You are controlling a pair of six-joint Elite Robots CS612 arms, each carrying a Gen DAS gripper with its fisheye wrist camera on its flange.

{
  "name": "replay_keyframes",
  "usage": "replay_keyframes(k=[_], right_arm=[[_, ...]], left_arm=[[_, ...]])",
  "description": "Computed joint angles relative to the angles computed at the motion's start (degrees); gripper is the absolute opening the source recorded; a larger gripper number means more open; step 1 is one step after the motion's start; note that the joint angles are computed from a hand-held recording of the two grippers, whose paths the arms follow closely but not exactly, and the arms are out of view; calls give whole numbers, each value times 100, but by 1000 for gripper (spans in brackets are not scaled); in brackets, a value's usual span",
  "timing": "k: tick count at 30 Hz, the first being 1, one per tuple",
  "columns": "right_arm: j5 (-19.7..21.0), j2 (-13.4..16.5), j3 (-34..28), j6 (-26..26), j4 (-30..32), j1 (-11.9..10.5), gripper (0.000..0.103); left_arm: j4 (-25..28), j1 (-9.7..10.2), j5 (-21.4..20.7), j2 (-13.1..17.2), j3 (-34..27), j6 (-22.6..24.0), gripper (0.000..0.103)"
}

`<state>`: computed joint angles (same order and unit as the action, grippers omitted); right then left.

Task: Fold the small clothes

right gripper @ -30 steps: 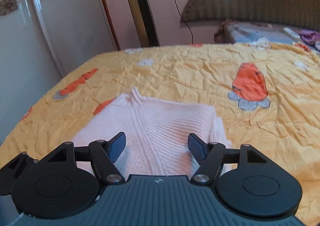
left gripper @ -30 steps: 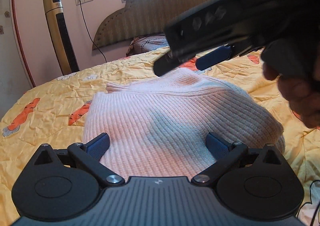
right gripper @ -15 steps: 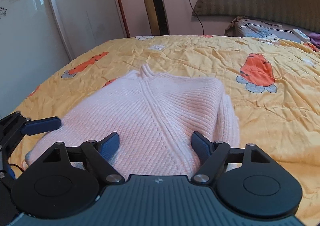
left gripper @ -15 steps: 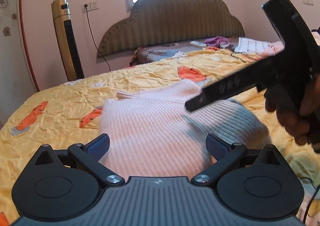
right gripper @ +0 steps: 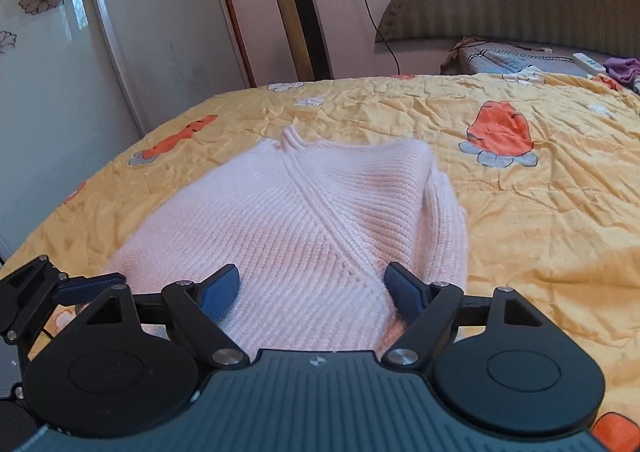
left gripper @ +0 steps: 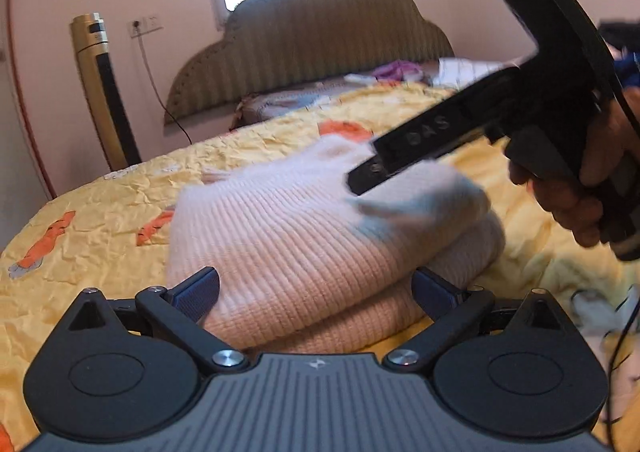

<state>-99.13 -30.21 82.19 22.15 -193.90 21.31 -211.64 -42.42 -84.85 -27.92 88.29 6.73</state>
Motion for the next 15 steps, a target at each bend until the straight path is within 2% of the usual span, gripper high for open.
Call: replay_keyframes(k=[2,3,4,6,8,10,12,15], right_arm=[[-471,-108,105,208,-88,112,72],[-531,-143,203,277,-411,155,72],[-476,-143,290,257,-870,179,72],[-205,-156,395,246,-1374,192,83],[357,-179,434,376,-1180,121,88],[733,-102,402,597,-751,28,84],[876,-11,434,719,-1092,-18,81],[651,-248,616,1058,-1002,37,79]], left_arm=[[-326,57,-158,-63,165,-190,103],[-399,81,-259,-75,204,-239,103],[-364,103,-381,-81,212,-241,103],[-75,92,-374,-59,147,-162,103],[349,109,-388,8,-6,-346,103],[292,100,-270,88,-87,-536,103],[166,61,-186,10,31,-559,103],[-140,60,-172,-110,275,-665,103]])
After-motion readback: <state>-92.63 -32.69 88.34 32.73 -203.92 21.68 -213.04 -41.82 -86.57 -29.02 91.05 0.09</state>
